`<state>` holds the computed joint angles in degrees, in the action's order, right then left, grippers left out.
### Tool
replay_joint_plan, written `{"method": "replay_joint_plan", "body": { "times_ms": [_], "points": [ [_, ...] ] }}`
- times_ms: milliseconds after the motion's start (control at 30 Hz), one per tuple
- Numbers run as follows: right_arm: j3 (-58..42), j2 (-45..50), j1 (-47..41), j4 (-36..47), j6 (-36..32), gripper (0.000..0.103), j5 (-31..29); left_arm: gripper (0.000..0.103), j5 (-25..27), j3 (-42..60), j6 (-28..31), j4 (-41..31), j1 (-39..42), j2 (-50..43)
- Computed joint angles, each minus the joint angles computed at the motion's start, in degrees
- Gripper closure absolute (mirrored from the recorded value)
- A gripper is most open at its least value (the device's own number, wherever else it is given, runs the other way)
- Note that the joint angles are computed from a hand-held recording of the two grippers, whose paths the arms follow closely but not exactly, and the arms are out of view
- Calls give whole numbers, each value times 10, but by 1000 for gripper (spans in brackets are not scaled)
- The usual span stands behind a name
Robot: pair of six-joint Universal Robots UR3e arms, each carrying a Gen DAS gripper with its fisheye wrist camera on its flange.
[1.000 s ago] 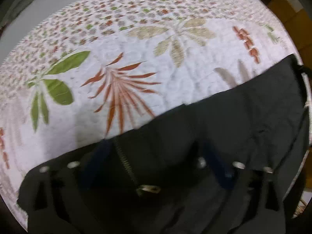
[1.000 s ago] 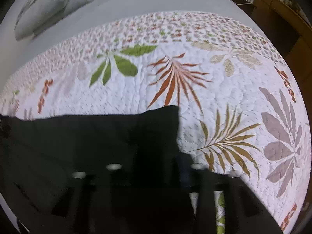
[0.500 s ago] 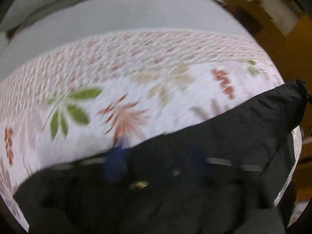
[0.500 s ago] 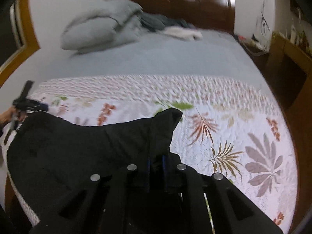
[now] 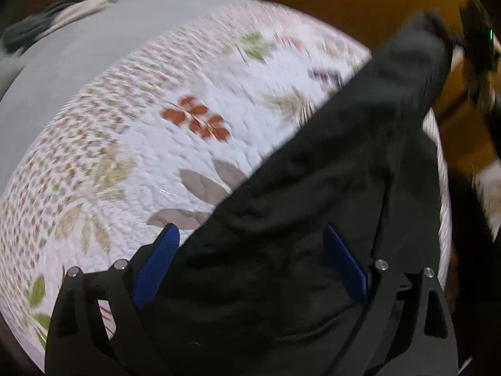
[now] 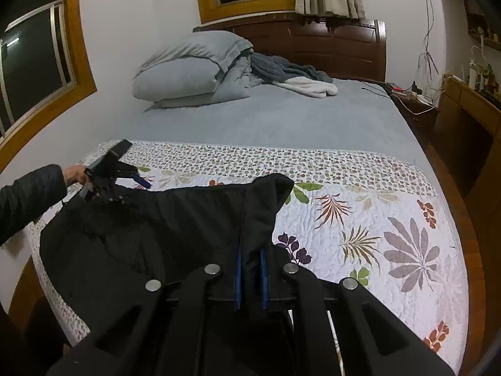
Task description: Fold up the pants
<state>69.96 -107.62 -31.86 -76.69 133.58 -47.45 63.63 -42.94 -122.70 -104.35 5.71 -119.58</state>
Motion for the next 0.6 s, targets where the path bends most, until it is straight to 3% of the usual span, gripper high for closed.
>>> {"method": "replay_joint_plan", "body": {
  "times_ms": [100, 167, 267, 367, 433, 500, 533, 600],
  "points": [
    [-7, -2, -5, 18, -12, 94, 9, 10, 42, -12, 3, 30, -22, -14],
    [-10, -4, -9, 28, -18, 94, 15, 10, 64, -14, -25, 61, -31, -27],
    [-11, -4, -10, 37, -30, 94, 13, 5, 80, 41, -59, 47, -34, -74],
    [-10, -10, -18, 49, -38, 94, 19, 8, 78, 101, -73, -12, -33, -112],
    [-17, -11, -32, 71, -47, 94, 30, 28, 64, 142, -67, -65, -28, -131],
    [-20, -15, -44, 84, -52, 94, 32, 73, 85, 111, -66, -48, -32, -116],
    [-18, -18, -48, 82, -50, 94, 31, 83, 94, 89, -68, -35, -33, -101],
    [-17, -27, -70, 99, -61, 94, 41, 92, 89, 16, -66, 7, -29, -56]
  ]
}}
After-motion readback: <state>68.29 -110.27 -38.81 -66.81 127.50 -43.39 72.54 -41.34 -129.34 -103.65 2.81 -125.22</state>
